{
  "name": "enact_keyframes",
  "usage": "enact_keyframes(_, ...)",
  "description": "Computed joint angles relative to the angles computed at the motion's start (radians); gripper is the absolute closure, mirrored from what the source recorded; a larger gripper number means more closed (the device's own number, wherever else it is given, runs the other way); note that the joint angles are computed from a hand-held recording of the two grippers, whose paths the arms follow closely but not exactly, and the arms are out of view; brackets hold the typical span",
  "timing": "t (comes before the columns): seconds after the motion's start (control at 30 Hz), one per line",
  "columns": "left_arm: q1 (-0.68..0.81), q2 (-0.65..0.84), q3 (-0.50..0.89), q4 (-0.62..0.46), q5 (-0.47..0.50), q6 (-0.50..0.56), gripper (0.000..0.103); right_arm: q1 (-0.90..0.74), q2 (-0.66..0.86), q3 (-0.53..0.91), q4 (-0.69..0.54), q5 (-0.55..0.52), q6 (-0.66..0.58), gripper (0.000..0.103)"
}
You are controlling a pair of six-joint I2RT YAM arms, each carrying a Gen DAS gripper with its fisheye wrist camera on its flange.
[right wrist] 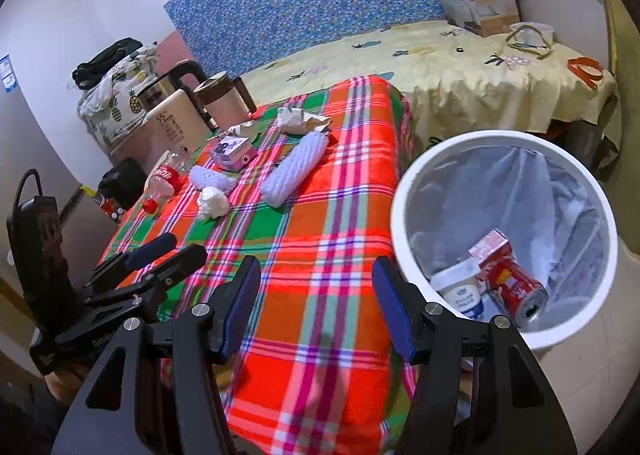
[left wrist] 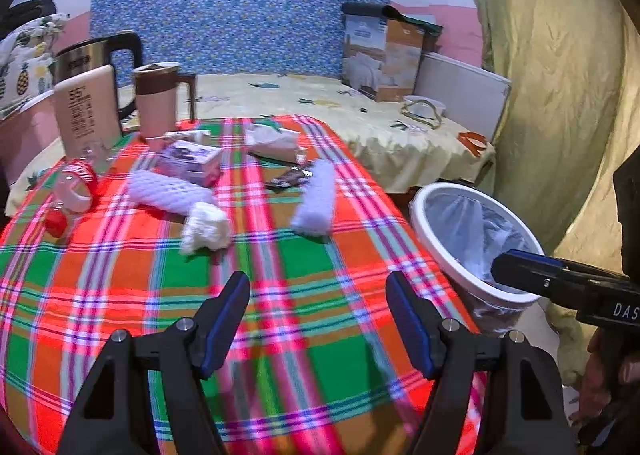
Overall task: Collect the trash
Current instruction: 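Move both open tools back over the table, then grasp the white foam mesh sleeve with the right tool while the left tool grasps the Coca-Cola bottle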
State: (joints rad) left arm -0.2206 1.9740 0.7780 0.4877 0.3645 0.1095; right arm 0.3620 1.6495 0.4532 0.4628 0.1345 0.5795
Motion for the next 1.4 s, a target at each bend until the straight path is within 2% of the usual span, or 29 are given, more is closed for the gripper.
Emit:
enact_keyframes(0.4,0.139,0.040,0.103,-0.058,0.000,0.029,0.031,0.006,0.114,0.164,-0.071,-0.026,-0.020,0.043)
enact_keyframes(0.7,0.232,0.122,0.256,-0.127,-0.005,0.054,0.031,-0.018,0.238,0.312,-0.117,-0.057,-0.025,0.043)
enact_keyframes(1.07,0.299,0.294,0.565,-0.248,-0.060,0.083,0.030,-0.048,0.368,0.469,-0.187,-0.069,-0.034,0.043)
enact_keyframes(1.27,0.312,0.423,0.800,-0.347,-0.080,0.101,0.027,-0.062,0.429,0.555,-0.226,-0.064,-0.035,0.043)
enact_keyframes(1.4,0.309,0.535,0.993,-0.465,-0.099,0.116,0.026,-0.075,0.465,0.593,-0.244,-0.068,-0.036,0.043)
